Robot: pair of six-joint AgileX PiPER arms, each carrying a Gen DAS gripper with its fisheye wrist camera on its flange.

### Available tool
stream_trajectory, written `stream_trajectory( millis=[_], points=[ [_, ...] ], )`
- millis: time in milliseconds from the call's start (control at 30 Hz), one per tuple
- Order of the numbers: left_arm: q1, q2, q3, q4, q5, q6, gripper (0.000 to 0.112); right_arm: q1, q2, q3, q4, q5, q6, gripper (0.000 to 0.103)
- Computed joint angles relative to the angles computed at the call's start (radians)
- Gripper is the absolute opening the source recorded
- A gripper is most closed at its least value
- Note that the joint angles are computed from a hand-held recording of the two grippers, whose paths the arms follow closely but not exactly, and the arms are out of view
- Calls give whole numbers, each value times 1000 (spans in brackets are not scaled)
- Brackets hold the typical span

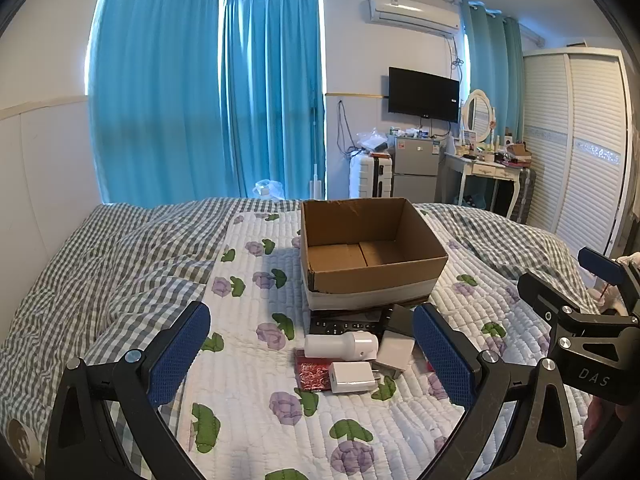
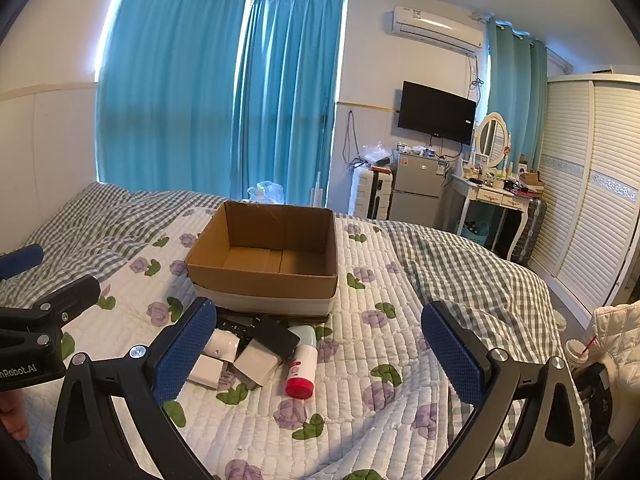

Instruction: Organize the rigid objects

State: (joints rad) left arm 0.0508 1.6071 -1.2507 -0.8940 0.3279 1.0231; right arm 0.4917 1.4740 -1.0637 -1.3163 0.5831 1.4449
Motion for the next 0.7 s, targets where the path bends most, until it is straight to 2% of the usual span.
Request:
stream_trajectory(
  millis=[700],
  points=[
    [8, 10, -10, -2, 10, 3, 103, 7, -1, 2, 4, 5, -2, 103]
  ],
)
